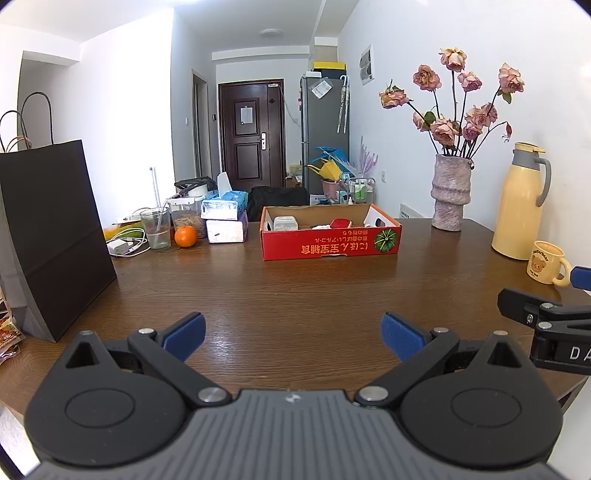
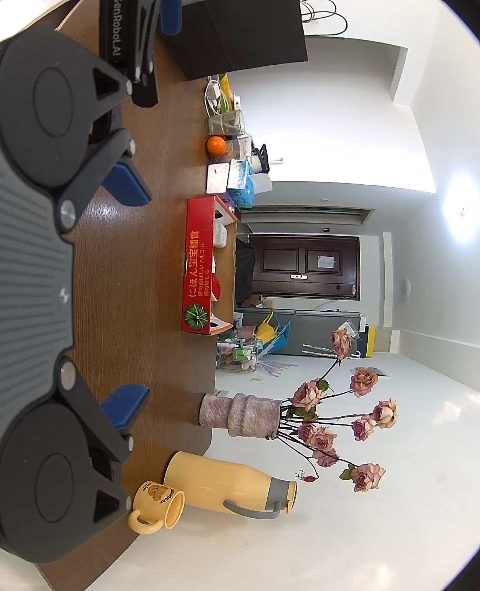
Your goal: Organize rigid objects
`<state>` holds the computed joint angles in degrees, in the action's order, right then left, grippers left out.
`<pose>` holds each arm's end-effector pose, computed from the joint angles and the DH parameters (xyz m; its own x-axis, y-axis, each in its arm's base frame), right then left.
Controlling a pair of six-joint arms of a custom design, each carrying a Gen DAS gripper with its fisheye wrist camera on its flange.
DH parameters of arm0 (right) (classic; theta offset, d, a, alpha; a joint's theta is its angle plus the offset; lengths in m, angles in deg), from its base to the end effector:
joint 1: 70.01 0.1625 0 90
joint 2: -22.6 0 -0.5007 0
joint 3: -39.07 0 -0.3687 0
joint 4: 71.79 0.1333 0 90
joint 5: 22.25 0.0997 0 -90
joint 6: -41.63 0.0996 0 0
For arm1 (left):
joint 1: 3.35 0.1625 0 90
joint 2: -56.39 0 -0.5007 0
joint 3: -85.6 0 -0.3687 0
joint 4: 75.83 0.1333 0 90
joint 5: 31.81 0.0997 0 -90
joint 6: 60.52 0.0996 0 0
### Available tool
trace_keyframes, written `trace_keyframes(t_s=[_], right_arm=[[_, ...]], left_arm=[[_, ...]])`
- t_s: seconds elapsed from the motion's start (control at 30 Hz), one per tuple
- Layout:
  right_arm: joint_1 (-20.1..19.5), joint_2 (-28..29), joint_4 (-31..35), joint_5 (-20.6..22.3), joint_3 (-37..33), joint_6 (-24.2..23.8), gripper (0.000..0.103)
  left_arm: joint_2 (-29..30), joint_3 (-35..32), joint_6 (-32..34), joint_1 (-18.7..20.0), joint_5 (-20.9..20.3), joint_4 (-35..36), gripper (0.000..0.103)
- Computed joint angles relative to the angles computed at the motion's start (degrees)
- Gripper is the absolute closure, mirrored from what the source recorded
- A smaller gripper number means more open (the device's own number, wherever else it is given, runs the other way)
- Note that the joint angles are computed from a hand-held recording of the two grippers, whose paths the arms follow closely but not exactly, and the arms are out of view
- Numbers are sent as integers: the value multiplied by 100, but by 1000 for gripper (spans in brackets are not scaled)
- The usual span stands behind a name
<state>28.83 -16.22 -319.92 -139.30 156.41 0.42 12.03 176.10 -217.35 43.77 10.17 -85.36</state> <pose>0.1744 -0.5484 0.1971 -0.6955 0.1121 0.7097 -0.6459 0.3351 -0.6859 -0.2614 -0.5862 0.1270 -0.6642 0.1884 -0.7234 0.7257 0.3947 -0.5635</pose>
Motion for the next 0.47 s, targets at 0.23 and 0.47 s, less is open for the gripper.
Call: trace_keyframes(t_s=[0.23,0.47], right_arm=[[14,8,27,-23,-25,-26,0],[12,16,50,-36,-39,-22,0]], left_arm=[[-28,4,-10,28,41,11,0],[-40,-28,-178,61,110,113,0]])
